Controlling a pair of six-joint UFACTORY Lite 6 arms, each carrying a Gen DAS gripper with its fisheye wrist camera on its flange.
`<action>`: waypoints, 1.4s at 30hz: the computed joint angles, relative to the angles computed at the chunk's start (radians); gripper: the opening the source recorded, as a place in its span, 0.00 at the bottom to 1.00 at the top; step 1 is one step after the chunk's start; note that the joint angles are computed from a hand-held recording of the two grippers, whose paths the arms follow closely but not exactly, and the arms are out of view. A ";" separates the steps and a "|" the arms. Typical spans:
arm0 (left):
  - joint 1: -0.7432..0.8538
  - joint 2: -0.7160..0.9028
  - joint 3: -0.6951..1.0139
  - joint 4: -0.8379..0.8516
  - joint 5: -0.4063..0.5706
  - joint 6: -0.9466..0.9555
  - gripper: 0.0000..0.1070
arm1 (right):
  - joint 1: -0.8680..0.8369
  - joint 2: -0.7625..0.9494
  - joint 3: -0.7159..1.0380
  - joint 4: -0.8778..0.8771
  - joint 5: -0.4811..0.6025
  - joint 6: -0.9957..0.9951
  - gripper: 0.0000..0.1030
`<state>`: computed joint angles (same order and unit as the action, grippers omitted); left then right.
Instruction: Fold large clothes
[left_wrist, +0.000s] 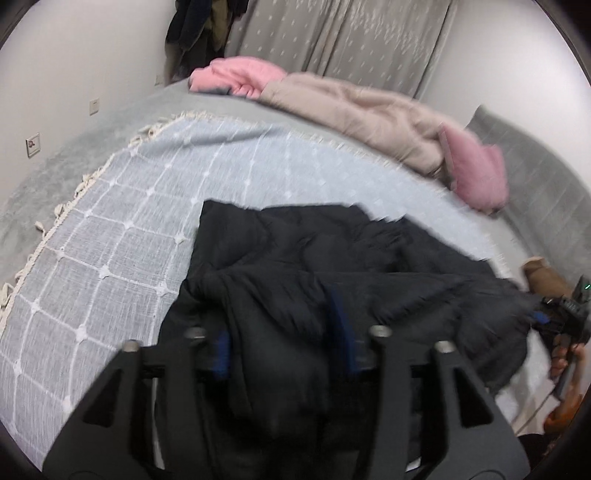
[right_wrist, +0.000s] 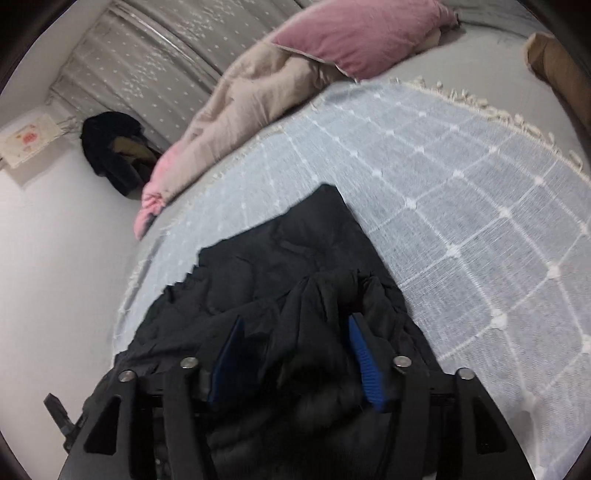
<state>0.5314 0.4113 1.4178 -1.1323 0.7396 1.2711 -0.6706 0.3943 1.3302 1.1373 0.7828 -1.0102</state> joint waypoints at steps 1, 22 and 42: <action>0.028 -0.050 -0.046 -0.041 0.016 0.047 0.70 | -0.019 -0.058 -0.049 0.001 0.016 -0.047 0.60; -0.212 -0.190 -0.290 0.282 -0.057 0.247 0.72 | 0.552 -0.233 -0.274 -0.710 -0.250 0.343 0.65; -0.176 0.245 0.299 0.113 -0.256 -0.348 0.72 | 0.198 0.207 0.377 -0.126 -0.156 0.387 0.65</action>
